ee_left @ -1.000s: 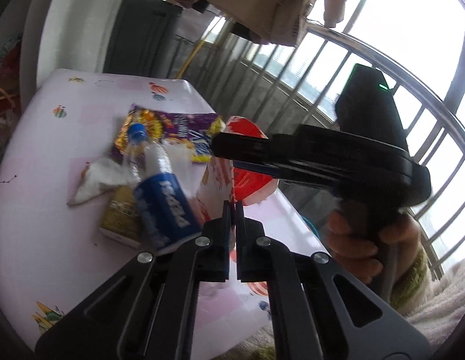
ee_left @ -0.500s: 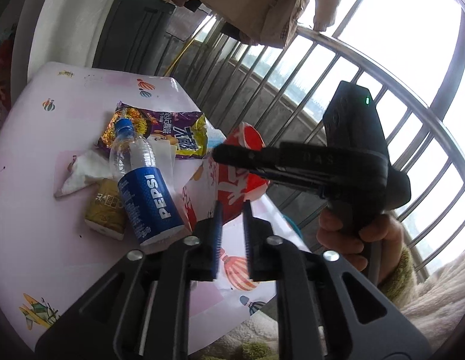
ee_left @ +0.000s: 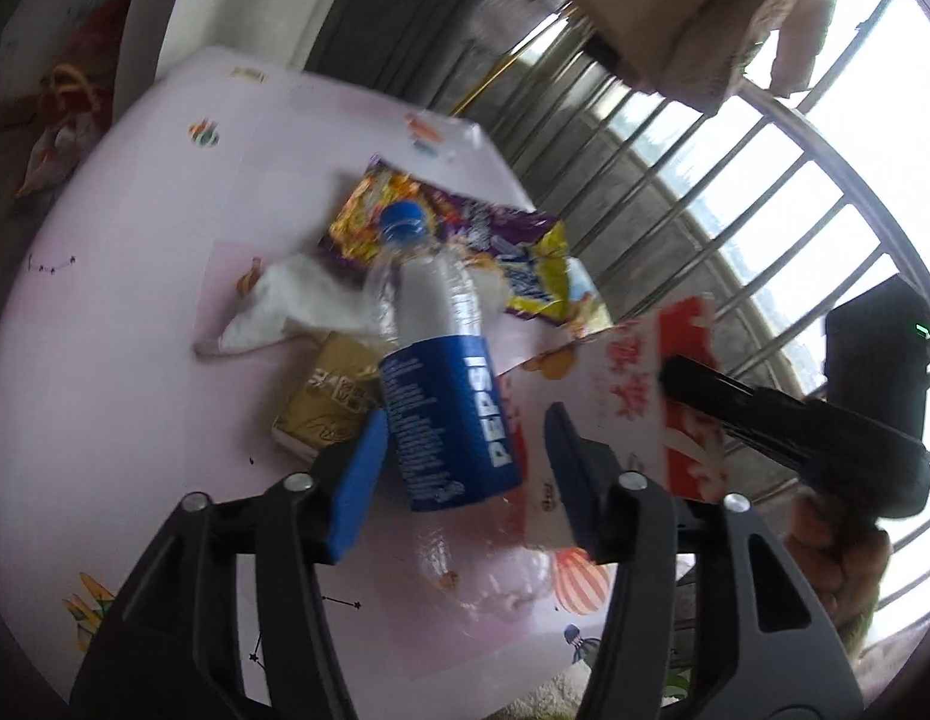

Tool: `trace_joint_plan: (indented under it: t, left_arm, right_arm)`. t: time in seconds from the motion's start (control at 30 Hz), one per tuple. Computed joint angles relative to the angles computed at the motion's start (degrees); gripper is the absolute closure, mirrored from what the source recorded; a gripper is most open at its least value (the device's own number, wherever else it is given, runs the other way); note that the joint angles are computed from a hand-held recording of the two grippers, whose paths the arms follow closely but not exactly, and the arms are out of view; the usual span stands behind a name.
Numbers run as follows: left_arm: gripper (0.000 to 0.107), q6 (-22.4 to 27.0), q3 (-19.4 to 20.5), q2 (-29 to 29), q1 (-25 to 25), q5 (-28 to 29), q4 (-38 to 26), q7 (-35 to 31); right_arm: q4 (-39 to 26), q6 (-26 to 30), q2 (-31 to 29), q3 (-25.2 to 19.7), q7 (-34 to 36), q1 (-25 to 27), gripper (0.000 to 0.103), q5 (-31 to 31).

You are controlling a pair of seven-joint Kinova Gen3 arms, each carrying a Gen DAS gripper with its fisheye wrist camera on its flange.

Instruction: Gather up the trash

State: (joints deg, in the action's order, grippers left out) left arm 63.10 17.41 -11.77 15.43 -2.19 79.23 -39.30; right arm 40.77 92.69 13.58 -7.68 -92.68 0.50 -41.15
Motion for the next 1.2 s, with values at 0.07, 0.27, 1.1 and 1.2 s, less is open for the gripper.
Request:
trace_joint_plan:
  t: [0.07,0.27,1.1,1.2]
  left_arm:
    - [0.052,-0.05,-0.69,0.95,0.22,1.01,-0.23,-0.91]
    - [0.051,1.83,-1.09,4.44,1.46,0.98,-2.38,-0.14]
    - [0.054,0.15,-3.39,5.47,2.83,2.42,-1.06,3.37]
    - [0.055,0.25,-2.44,4.84,2.86,0.92,-1.54,4.79]
  right_arm:
    - [-0.3,0.12,0.3,-0.15,0.08,-0.27,0.098,-0.02]
    - [-0.84,0.65,1.09,-0.66,0.41,-0.15,0.098,-0.85]
    - [3.07,-0.25,-1.44,0.92,2.46,4.35,0.098,-5.41]
    - [4.15,-0.64,-2.53,1.64,2.98,5.35,0.099,-6.18]
